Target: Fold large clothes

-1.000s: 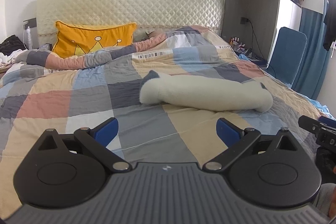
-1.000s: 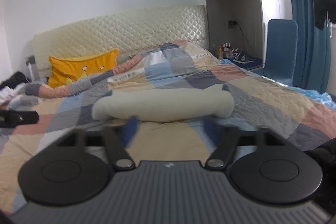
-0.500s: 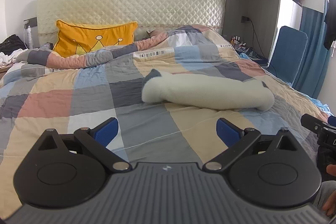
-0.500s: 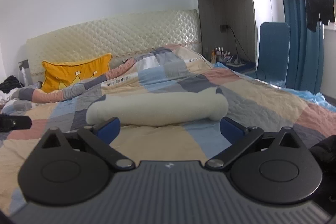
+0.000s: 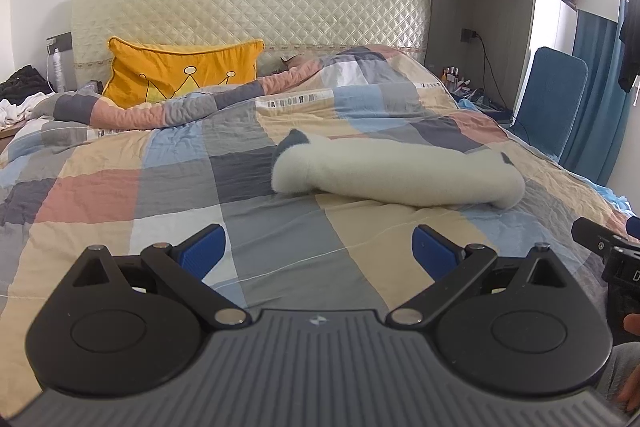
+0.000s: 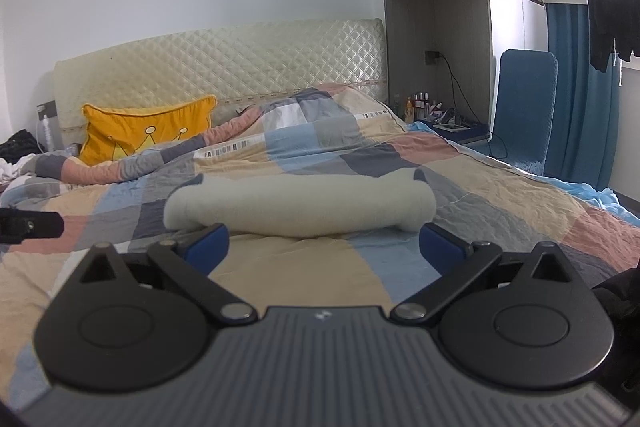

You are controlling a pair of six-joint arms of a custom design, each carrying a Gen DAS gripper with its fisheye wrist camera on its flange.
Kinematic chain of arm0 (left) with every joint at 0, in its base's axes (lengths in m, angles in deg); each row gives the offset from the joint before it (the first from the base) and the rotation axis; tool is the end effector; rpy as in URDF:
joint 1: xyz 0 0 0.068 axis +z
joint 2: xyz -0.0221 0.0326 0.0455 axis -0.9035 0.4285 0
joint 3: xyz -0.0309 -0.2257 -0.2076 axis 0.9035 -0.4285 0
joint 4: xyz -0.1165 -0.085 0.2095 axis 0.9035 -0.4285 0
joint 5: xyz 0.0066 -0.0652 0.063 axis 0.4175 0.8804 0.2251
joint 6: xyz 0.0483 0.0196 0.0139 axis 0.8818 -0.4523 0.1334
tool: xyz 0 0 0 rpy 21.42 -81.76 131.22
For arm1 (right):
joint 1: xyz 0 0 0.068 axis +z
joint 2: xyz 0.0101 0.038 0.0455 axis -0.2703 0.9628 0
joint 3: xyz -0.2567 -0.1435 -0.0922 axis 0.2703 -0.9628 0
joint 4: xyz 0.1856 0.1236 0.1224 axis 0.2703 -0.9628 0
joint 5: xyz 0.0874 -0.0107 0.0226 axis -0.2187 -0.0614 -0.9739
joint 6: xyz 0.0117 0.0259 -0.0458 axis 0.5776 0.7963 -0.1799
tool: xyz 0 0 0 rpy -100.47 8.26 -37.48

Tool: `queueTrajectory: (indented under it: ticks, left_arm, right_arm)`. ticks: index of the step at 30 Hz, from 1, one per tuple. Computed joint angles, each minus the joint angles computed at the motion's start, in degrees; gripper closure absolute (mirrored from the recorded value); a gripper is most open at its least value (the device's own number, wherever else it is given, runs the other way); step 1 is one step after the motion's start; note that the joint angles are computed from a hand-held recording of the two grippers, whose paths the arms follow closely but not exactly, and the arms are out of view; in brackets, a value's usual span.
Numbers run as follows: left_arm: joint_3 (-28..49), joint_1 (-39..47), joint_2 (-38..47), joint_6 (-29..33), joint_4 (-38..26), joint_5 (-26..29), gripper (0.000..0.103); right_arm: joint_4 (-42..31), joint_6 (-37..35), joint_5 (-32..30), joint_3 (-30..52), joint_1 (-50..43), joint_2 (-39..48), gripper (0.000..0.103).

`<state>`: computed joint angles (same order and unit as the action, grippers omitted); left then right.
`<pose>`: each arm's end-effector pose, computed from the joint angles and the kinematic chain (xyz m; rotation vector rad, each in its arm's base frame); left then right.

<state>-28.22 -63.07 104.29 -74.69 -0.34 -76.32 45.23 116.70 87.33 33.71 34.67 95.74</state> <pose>0.2074 0.0021 0.2725 0.0176 2.0901 -0.0985 0.1795 0.1741 0.2289 0.1098 1.8962 -0.0006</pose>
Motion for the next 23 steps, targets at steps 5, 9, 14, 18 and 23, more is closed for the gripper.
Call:
queueTrajectory:
  ticks: [5,9,14,18,23]
  left_arm:
    - [-0.66,0.45,0.22,0.51,0.72,0.36,0.002]
    - [-0.93,0.74,0.13,0.88,0.93,0.66,0.002]
    - [-0.80,0.59,0.20,0.74,0.82,0.56,0.002]
    - [-0.66,0.41,0.42,0.84,0.75,0.48,0.002]
    - [-0.73,0.42,0.45,0.79,0.75,0.61,0.002]
  right_arm:
    - [-0.45,0.31,-0.19,0.02,-0.05,-0.19,0.000]
    - [-0.65,0.26,-0.15,0.32,0.02,0.22,0.000]
    - [-0.69,0.51,-0.54,0.26,-0.19,0.13,0.000]
    - [-0.19,0.47,-0.17,-0.11,0.05,0.08,0.000]
    - [-0.45,0.28,0.39,0.23,0.52,0.50,0.000]
